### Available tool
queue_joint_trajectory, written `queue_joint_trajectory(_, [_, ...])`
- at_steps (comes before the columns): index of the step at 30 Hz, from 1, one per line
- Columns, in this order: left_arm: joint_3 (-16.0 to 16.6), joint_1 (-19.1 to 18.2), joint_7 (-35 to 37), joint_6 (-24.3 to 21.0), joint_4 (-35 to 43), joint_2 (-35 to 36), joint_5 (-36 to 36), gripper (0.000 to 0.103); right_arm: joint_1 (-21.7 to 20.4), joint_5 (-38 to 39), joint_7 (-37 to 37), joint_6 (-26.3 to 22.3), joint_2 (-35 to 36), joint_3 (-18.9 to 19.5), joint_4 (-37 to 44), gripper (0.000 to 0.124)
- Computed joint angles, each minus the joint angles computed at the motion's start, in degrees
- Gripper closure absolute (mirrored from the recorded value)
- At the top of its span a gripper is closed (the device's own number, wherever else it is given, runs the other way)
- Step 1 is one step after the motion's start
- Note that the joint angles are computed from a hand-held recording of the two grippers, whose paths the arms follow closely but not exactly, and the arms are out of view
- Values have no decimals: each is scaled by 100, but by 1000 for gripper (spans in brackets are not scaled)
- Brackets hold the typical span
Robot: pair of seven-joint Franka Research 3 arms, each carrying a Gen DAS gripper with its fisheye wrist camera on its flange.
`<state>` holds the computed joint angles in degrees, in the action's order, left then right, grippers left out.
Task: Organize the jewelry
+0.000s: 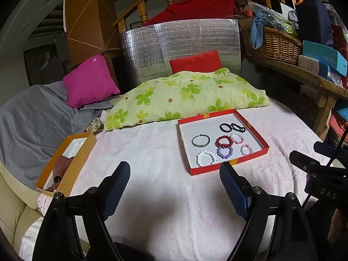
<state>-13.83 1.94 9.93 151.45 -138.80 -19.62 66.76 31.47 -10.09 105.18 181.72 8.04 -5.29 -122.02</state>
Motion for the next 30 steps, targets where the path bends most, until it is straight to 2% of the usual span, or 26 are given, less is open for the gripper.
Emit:
queue_joint_trajectory(3, [17,-4,32,21,0,-3,-37,18,51,-53,43,-10,24,-52,39,47])
queue_joint_trajectory(13, [-1,9,67,-16,-23,-83,-100,18,-114,243,-246,-27,20,174,61,47])
queue_joint_trajectory(30, [-37,26,121,-8,-73,-183,-151,18,-157,413,-342,25,-72,217,-20,47])
